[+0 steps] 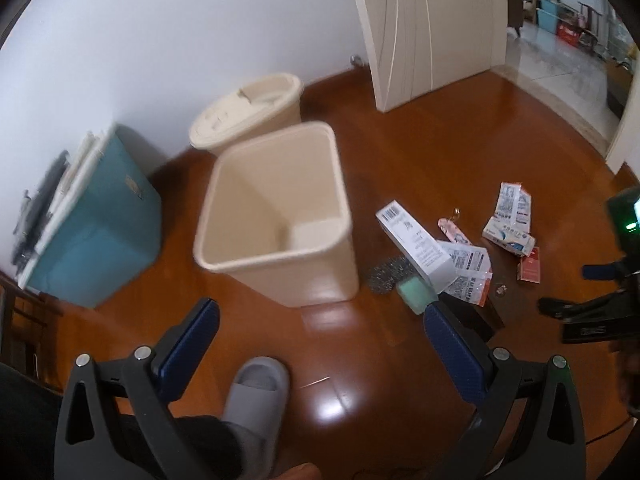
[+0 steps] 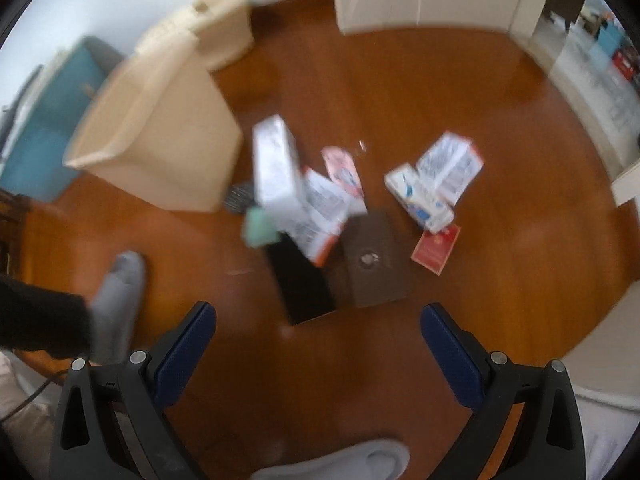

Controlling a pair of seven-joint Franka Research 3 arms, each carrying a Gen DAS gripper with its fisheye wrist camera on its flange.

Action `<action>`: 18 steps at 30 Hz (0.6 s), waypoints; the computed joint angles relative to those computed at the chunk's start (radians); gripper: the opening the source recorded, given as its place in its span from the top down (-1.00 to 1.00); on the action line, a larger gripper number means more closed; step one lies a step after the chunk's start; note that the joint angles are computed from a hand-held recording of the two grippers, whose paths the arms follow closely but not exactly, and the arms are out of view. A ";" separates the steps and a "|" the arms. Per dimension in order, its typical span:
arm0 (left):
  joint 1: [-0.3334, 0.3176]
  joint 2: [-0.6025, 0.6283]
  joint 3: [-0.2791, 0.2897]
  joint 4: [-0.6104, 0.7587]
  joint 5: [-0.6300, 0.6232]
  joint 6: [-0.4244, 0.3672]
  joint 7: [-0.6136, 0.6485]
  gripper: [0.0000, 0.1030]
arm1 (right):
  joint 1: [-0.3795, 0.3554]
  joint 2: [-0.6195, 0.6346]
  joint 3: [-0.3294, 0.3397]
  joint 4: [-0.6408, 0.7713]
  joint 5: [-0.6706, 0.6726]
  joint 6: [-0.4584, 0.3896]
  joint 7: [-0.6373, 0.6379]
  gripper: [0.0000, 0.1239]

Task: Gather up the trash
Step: 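Grasp the dark brown zobo box with the right tool while the left tool grasps the black box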

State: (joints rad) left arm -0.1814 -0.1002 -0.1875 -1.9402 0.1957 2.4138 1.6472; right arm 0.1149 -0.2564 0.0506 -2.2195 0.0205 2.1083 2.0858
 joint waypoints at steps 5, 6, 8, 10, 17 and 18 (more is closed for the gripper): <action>-0.005 0.071 -0.022 -0.053 0.135 0.079 -0.126 -1.00 | -0.018 0.139 -0.041 -0.107 0.008 0.150 -0.119 -0.66; -0.007 0.083 -0.023 -0.060 0.149 0.078 -0.143 -1.00 | -0.020 0.156 -0.046 -0.122 0.017 0.174 -0.131 -0.65; -0.013 0.105 -0.024 -0.077 0.166 0.087 -0.163 -1.00 | -0.023 0.196 -0.056 -0.146 0.039 0.236 -0.168 -0.65; -0.021 0.126 -0.027 -0.094 0.184 0.089 -0.179 -1.00 | -0.023 0.238 -0.060 -0.153 0.027 0.269 -0.189 -0.65; -0.042 0.177 -0.034 -0.118 0.182 0.110 -0.215 -1.00 | -0.022 0.263 -0.074 -0.221 0.010 0.356 -0.194 -0.56; -0.047 0.192 -0.036 -0.113 0.181 0.115 -0.227 -1.00 | -0.025 0.263 -0.077 -0.235 0.029 0.367 -0.204 -0.50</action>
